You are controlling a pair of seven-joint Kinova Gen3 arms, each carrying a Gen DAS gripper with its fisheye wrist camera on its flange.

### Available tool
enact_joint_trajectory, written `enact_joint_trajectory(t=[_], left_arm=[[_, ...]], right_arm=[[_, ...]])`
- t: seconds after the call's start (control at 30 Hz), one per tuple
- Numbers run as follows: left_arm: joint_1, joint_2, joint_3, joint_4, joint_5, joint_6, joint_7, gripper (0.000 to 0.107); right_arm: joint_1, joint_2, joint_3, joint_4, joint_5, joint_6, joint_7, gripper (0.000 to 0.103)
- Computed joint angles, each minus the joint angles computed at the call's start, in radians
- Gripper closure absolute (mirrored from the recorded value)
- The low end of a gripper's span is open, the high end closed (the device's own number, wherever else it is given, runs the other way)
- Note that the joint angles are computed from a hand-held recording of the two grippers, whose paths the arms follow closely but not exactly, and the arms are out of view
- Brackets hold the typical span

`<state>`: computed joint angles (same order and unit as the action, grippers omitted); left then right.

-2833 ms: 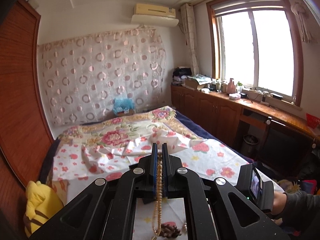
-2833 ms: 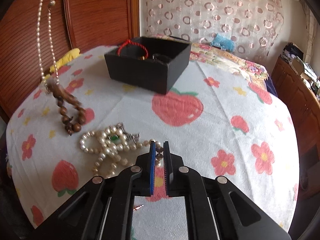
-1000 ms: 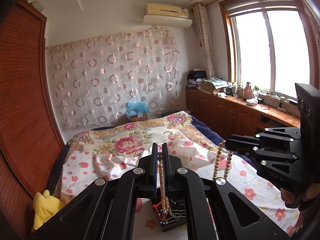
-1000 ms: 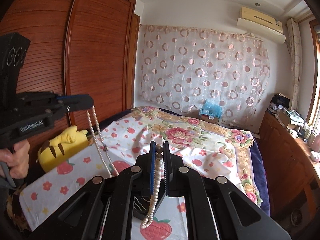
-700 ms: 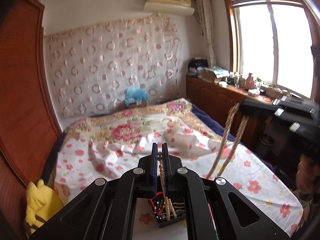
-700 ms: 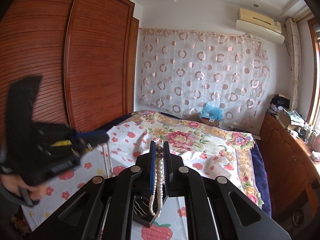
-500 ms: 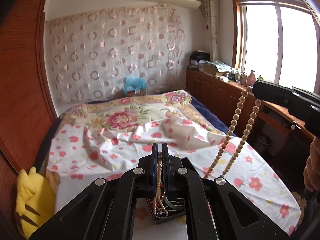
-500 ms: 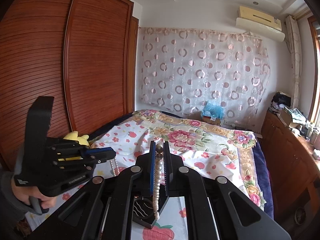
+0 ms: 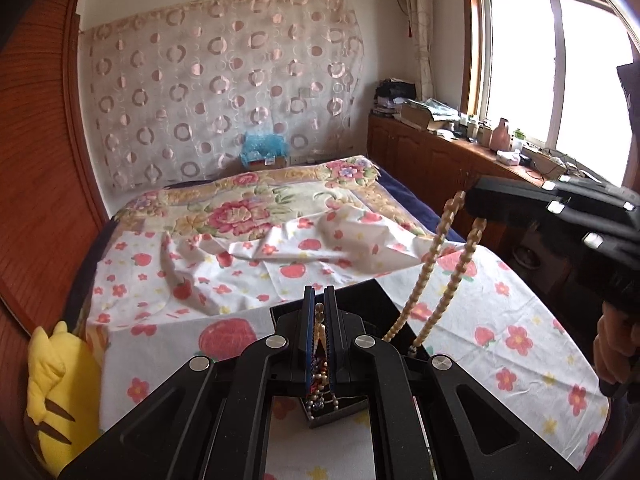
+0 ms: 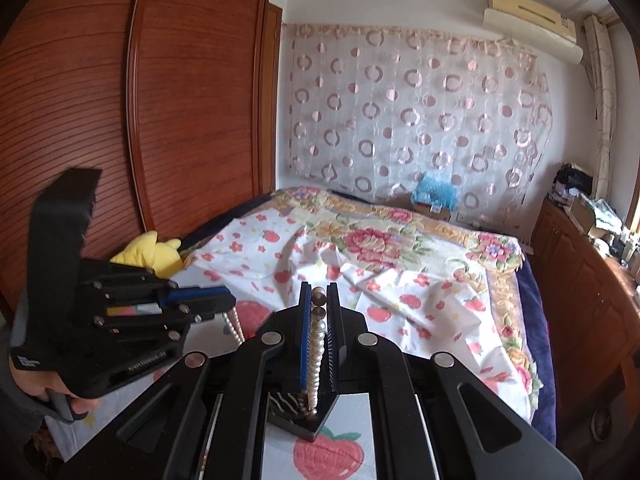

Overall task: Organize jewelry
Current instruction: 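Carry both pearl necklaces into the black box and open both tools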

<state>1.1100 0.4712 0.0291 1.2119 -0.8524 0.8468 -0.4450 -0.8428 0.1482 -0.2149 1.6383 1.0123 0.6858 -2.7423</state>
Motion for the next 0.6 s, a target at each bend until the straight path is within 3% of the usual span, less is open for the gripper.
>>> enact_joint_trajectory(t=[0.27,0.6], left_arm=[[0.002,-0.009,0.003,0.052,-0.004,-0.006,0.043,0.101],[0.022,-0.038,0.02,0.186,-0.046,-0.034,0.157,0.092]], right_arm=[[0.006,0.089,0.035,-0.018,-0.128,-0.036,0.08,0.094],[-0.044,0.103,0.093,0.044,-0.14,-0.094,0.039,0.093]])
